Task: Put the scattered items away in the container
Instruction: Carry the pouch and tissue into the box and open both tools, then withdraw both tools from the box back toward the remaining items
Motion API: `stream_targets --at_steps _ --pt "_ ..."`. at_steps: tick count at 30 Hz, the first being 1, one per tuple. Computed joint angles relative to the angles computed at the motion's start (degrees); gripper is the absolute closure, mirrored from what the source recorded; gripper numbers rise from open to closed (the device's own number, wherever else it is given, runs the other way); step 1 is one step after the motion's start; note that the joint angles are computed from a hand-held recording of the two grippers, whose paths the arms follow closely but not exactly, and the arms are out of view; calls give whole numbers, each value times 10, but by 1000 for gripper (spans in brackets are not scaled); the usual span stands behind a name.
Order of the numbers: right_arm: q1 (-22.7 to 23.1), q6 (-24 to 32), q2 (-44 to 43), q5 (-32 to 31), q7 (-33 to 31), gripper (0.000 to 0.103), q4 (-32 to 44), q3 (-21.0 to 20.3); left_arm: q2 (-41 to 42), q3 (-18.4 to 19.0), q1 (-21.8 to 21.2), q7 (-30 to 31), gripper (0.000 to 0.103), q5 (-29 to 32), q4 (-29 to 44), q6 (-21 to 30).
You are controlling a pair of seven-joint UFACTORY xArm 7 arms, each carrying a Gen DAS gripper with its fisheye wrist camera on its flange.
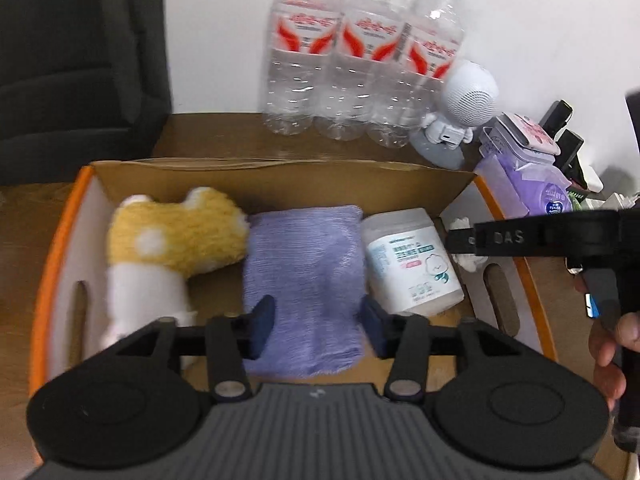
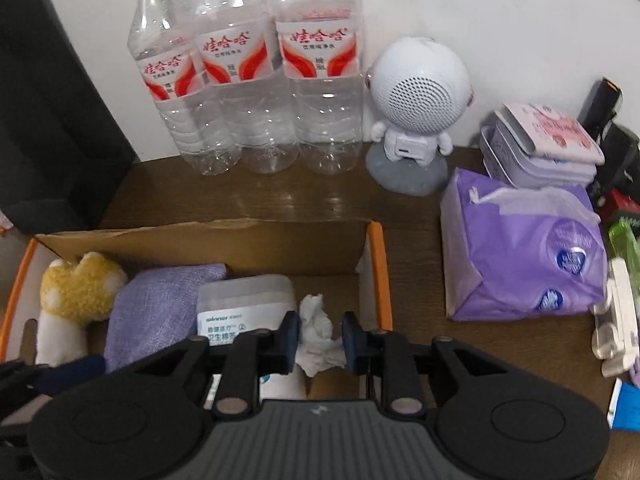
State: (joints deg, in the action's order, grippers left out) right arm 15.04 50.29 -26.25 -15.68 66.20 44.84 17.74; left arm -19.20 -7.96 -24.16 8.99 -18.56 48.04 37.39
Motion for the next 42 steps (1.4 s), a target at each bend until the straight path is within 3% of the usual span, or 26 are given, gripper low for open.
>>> stream_targets --at_steps 1,3,5,7,9,16,22,28,33,37,42 --pt "3 11 -1 4 -2 74 6 1 -2 4 5 -1 22 6 11 20" --pt "7 38 -2 10 1 49 24 6 -18 5 21 -17 21 28 27 52" --pt "13 59 -12 20 13 46 39 12 -32 9 33 -29 15 39 44 85" --pt "21 93 -18 35 16 39 64 16 -51 17 42 -37 2 42 58 122" --pt "37 141 -15 60 7 13 96 19 -67 22 51 -43 1 47 71 163" --pt "70 242 -17 88 43 12 177 59 -147 34 78 -48 0 61 71 254" --pt "77 301 -27 72 83 12 234 97 -221 35 80 -41 0 56 50 275" --pt "81 331 -27 37 125 11 245 145 -310 17 75 -43 0 57 -29 224" --pt "88 324 -41 -15 160 11 218 186 -404 -1 64 -55 0 73 -121 149" --pt "97 302 -59 -18 191 11 181 191 -446 -4 56 -75 0 77 -170 108" --pt "93 250 -97 -55 242 11 122 228 -522 7 26 -79 0 73 -268 2"
